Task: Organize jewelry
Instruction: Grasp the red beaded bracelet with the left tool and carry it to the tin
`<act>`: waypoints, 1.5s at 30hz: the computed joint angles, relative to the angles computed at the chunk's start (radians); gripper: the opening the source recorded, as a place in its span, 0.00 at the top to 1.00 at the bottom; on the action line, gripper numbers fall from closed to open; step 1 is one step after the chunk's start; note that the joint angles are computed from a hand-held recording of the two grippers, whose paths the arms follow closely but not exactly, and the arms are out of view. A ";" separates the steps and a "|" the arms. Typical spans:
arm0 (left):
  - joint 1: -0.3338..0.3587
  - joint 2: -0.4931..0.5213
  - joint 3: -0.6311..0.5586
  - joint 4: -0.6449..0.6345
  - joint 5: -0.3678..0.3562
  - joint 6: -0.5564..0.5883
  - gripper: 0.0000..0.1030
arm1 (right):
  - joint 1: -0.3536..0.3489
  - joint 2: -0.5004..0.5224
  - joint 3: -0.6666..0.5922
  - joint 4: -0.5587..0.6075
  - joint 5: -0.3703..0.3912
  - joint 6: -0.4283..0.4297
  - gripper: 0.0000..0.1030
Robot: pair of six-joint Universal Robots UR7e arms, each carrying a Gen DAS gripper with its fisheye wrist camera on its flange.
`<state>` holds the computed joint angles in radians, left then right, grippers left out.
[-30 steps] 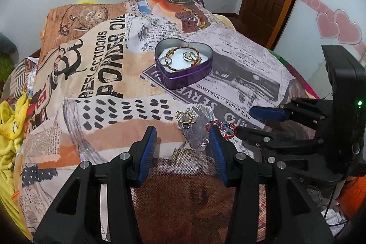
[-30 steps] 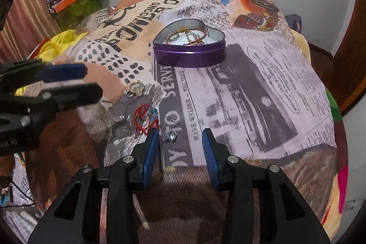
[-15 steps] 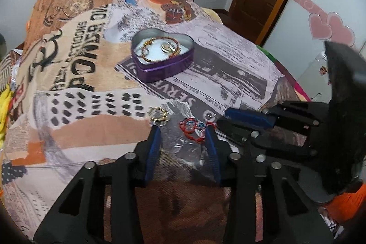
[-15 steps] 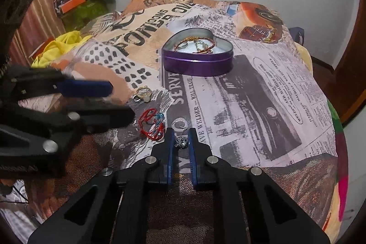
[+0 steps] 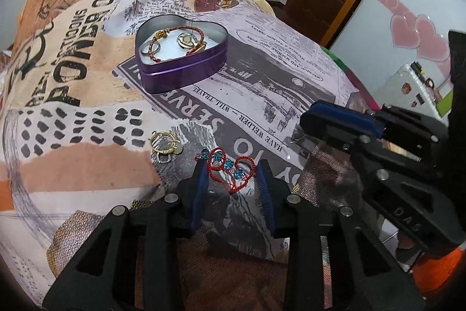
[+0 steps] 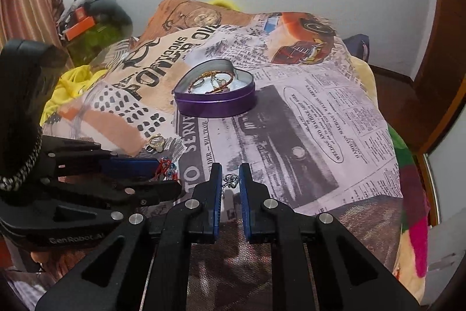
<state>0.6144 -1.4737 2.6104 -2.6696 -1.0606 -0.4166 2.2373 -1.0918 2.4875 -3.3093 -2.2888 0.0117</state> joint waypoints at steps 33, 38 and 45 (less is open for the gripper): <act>-0.110 -0.187 -0.065 0.077 0.202 0.064 0.94 | 0.074 -0.025 -0.080 -0.050 -0.064 -0.081 0.90; -0.095 -0.162 -0.083 0.026 0.207 0.107 0.94 | 0.068 -0.004 -0.106 -0.084 -0.056 -0.121 0.90; -0.042 -0.097 -0.111 -0.050 0.198 0.164 0.94 | 0.042 0.031 -0.148 -0.126 -0.027 -0.171 0.90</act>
